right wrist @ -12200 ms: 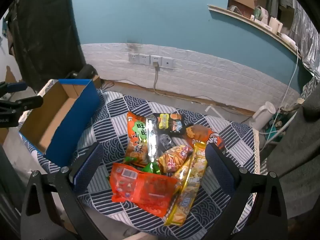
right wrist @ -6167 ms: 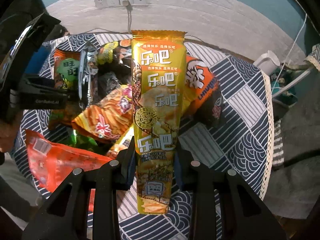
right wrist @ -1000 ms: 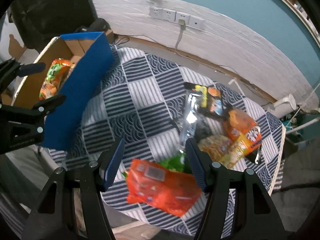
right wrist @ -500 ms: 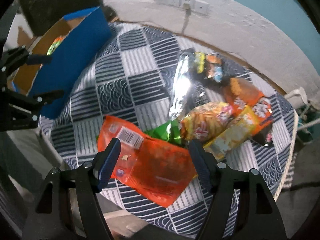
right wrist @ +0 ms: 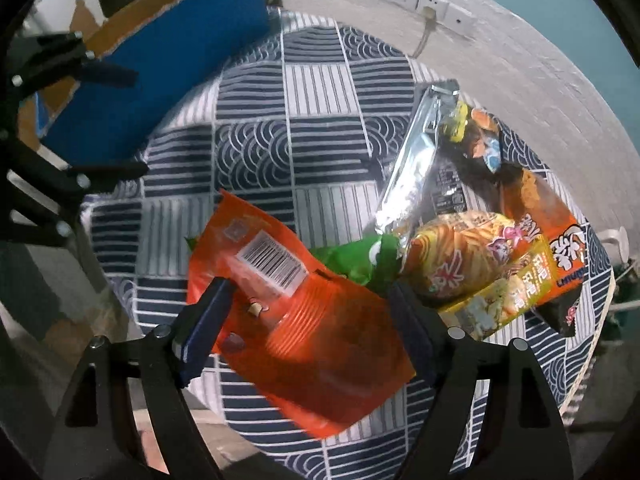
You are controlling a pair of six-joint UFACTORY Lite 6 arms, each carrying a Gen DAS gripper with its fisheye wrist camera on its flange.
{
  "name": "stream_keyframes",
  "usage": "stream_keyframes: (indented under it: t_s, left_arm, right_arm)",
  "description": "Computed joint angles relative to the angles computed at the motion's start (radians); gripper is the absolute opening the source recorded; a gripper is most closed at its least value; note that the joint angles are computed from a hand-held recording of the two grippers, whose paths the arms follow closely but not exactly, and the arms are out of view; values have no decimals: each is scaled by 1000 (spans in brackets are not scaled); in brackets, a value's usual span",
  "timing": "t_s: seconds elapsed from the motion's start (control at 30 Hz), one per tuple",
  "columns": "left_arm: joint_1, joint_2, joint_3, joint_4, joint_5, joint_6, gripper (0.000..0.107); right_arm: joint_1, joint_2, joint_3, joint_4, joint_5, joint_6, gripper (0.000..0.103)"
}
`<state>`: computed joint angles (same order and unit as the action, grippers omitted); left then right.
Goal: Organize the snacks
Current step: 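Grasp the red-orange candy bag with the right tool while the left tool reaches the green bag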
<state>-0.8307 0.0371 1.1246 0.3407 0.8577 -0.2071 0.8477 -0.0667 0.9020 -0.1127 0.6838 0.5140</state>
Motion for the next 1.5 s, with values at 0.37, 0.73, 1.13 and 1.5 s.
stream_keyframes:
  t_s: [0.37, 0.73, 1.13, 1.5]
  left_arm:
    - [-22, 36, 37, -11, 10, -6, 77]
    - [-102, 75, 88, -11, 32, -30, 77]
    - [-138, 140, 168, -121, 24, 19, 77]
    - [-198, 216, 225, -150, 21, 30, 79]
  right_arm:
    - [-132, -184, -199, 106, 30, 30, 82]
    - [-265, -402, -389, 81, 136, 115, 82]
    - [-88, -505, -398, 17, 203, 115, 82]
    - [86, -543, -404, -46, 216, 238, 82]
